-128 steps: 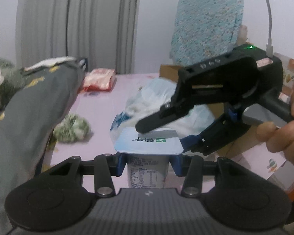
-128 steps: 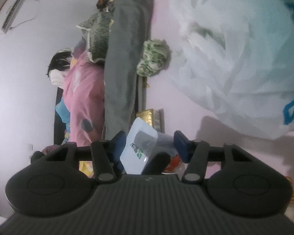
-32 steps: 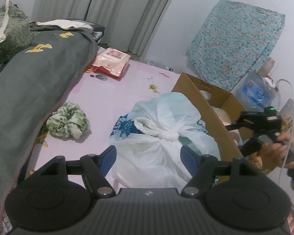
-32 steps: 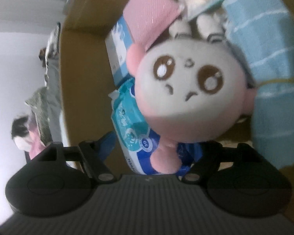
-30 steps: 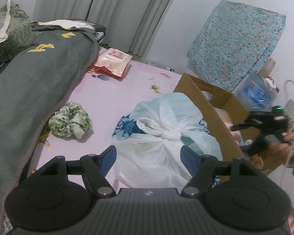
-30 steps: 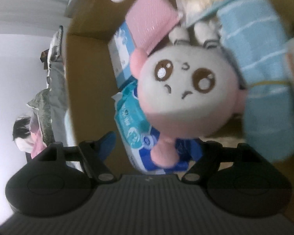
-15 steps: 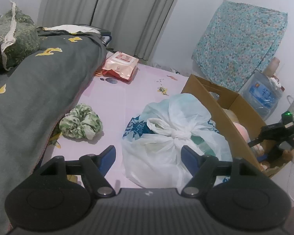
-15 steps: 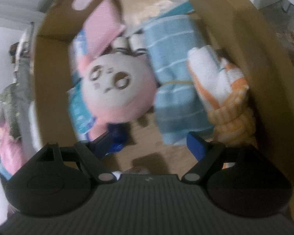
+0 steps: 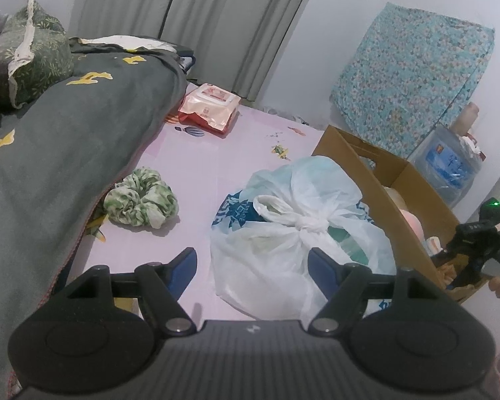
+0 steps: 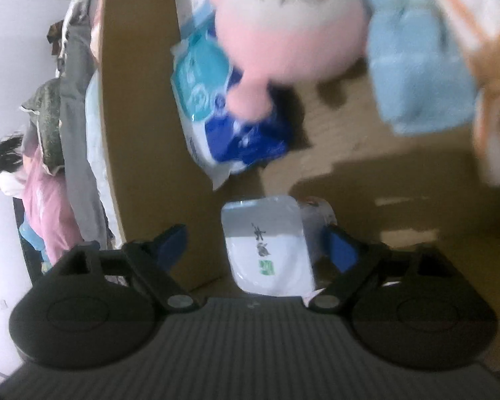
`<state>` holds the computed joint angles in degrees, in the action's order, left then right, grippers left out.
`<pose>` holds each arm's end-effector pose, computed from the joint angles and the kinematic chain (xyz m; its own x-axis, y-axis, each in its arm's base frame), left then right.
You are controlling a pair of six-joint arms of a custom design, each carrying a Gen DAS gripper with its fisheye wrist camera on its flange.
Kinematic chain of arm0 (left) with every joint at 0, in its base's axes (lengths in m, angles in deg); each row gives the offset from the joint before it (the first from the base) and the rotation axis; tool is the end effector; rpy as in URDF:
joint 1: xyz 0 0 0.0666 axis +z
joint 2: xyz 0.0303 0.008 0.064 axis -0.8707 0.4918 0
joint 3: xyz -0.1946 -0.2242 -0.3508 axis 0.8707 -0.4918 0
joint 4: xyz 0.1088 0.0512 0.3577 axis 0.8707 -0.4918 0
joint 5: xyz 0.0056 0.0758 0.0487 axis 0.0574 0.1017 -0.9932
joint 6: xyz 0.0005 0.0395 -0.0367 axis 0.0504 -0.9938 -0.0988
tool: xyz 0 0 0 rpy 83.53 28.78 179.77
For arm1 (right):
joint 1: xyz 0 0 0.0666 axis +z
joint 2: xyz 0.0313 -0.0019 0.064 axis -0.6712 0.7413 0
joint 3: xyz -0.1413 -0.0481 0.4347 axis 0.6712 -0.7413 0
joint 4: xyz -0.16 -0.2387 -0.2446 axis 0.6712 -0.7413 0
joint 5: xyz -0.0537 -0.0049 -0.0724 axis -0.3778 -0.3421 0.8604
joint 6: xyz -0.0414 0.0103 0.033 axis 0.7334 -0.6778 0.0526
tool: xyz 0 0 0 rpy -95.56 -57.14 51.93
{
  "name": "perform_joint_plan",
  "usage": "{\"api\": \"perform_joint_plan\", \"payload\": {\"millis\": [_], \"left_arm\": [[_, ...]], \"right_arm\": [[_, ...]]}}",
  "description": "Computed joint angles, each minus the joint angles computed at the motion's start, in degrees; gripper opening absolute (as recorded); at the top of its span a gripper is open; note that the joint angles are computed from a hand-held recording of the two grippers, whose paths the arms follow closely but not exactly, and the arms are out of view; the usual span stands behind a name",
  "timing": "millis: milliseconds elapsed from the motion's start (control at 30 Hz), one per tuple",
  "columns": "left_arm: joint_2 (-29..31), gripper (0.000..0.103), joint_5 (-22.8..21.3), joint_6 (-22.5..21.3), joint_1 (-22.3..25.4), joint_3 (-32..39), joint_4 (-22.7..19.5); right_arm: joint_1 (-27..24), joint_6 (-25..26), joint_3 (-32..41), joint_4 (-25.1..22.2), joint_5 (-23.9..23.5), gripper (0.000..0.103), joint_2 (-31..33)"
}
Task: Organize soft objects
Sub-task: 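Lower the white container into the box and open the right gripper, then grasp the green scrunchie with the right gripper while the left gripper grasps the gold tissue pack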
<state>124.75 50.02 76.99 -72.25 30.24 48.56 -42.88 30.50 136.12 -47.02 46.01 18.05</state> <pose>0.3226 -0.0784 0.3753 -0.6961 -0.0635 -0.7152 0.2833 0.8910 -0.3549 0.3941 0.0166 0.3555 -0.8858 0.4370 0.1562 0.4329 0.6568 0.6175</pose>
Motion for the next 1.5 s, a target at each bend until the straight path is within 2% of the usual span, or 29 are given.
{"api": "perform_joint_plan", "payload": {"millis": [133, 267, 400, 567, 633, 733, 767, 833, 867, 1033, 1200, 1367, 1500], "left_arm": [[-0.83, 0.074, -0.36, -0.64, 0.35, -0.48, -0.51], [-2.28, 0.075, -2.14, -2.28, 1.25, -1.07, -1.04], [-4.26, 0.077, -4.34, -5.21, 2.25, -1.74, -1.43], [-6.05, 0.079, -9.91, -9.54, 1.49, -2.75, -0.9], [-6.18, 0.08, -14.4, -11.43, -0.08, -3.22, -0.82], [-4.48, 0.08, -27.04, -14.3, -4.78, -3.59, -2.39], [-3.91, 0.08, -30.15, -14.86, -6.0, -4.08, -2.52], [-3.31, 0.08, -32.72, -15.21, -7.13, -4.97, -2.48], [-3.01, 0.08, -33.52, -15.18, -7.49, -5.34, -2.36], [-0.97, 0.08, -36.24, -15.13, -7.69, -6.09, -1.4], [1.24, 0.079, -35.97, -15.28, -7.04, -6.11, -1.3], [2.56, 0.076, -34.05, -15.22, -6.6, -6.15, -1.07], [3.08, 0.076, -32.5, -13.84, -5.79, -6.0, -0.46]], "right_arm": [[0.91, -5.01, -1.79, 4.76, -5.21, 0.09, -0.24], [2.25, -6.05, -1.25, 5.24, 0.21, 0.09, -1.79], [3.88, -3.96, 2.08, 4.97, 11.54, 0.09, -3.63], [6.9, -2.57, 5.68, 8.67, 14.92, 0.091, -6.44], [8.11, -0.18, 7.69, 9.83, 13.26, 0.091, -5.59], [12.64, 0.19, 11.29, 12.06, 9.17, 0.091, -2.01], [14.0, 0.42, 13.06, 12.01, 5.72, 0.091, 0.26], [16.87, 0.64, 16.88, 11.58, 1.94, 0.091, 4.35], [18.44, 1.59, 19.3, 10.57, 1.74, 0.091, 6.76], [24.32, 7.2, 32.99, 2.76, 2.74, 0.091, 18.93], [29.8, 10.77, 43.62, -2.92, 11.27, 0.09, 27.91], [33.01, 12.56, 48.35, -3.26, 18.78, 0.089, 33.03], [33.85, 12.72, 50.96, -3.33, 22.06, 0.08, 35.92]]}}
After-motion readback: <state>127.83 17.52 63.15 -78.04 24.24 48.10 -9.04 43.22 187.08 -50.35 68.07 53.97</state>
